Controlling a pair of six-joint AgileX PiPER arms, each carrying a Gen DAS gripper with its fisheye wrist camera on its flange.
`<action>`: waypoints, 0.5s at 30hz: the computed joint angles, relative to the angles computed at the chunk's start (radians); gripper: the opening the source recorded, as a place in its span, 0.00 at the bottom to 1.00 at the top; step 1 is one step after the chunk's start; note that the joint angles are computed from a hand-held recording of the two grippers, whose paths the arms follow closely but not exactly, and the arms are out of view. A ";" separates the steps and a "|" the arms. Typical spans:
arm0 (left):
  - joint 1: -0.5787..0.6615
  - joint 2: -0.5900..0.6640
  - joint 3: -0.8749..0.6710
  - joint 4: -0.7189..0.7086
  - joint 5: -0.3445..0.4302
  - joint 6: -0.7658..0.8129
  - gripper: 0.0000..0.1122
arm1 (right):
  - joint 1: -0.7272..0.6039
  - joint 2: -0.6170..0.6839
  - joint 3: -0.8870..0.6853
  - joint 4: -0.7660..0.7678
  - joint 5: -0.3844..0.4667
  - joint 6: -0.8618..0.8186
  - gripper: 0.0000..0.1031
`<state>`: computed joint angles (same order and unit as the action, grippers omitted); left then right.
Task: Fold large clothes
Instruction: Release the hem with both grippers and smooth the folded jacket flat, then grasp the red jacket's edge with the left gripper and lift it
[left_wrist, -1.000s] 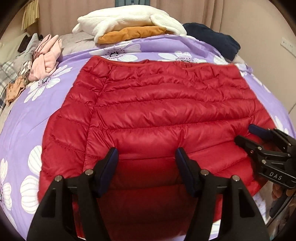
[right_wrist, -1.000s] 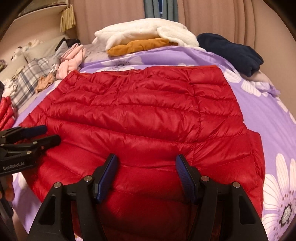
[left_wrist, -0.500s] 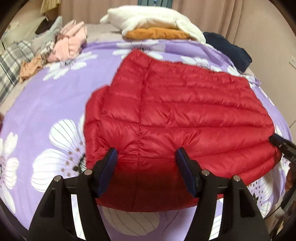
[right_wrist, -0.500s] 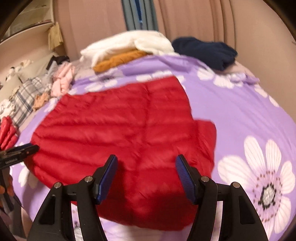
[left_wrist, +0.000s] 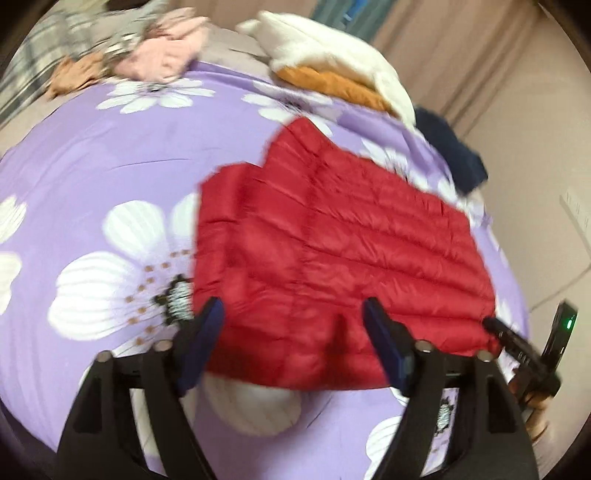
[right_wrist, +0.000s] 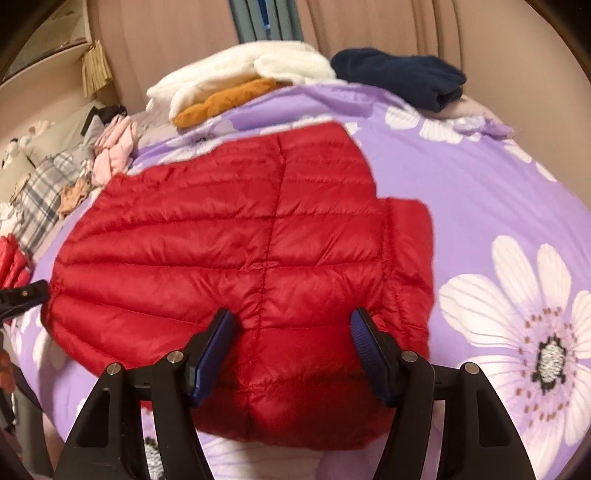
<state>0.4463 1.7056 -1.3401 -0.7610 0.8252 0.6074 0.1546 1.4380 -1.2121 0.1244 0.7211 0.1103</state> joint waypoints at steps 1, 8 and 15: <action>0.026 0.004 -0.007 -0.022 0.021 -0.006 0.75 | 0.003 -0.012 0.003 -0.012 -0.003 0.008 0.63; 0.139 0.112 -0.047 -0.180 0.181 -0.073 0.75 | 0.051 -0.037 -0.023 0.074 -0.021 -0.056 0.63; 0.116 0.205 -0.075 -0.270 0.236 -0.138 0.76 | 0.138 0.053 -0.107 0.208 -0.018 -0.140 0.63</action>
<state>0.5622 1.9105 -1.4149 -1.0310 1.0611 0.4699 0.2926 1.4906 -1.3191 0.3321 0.7030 -0.0299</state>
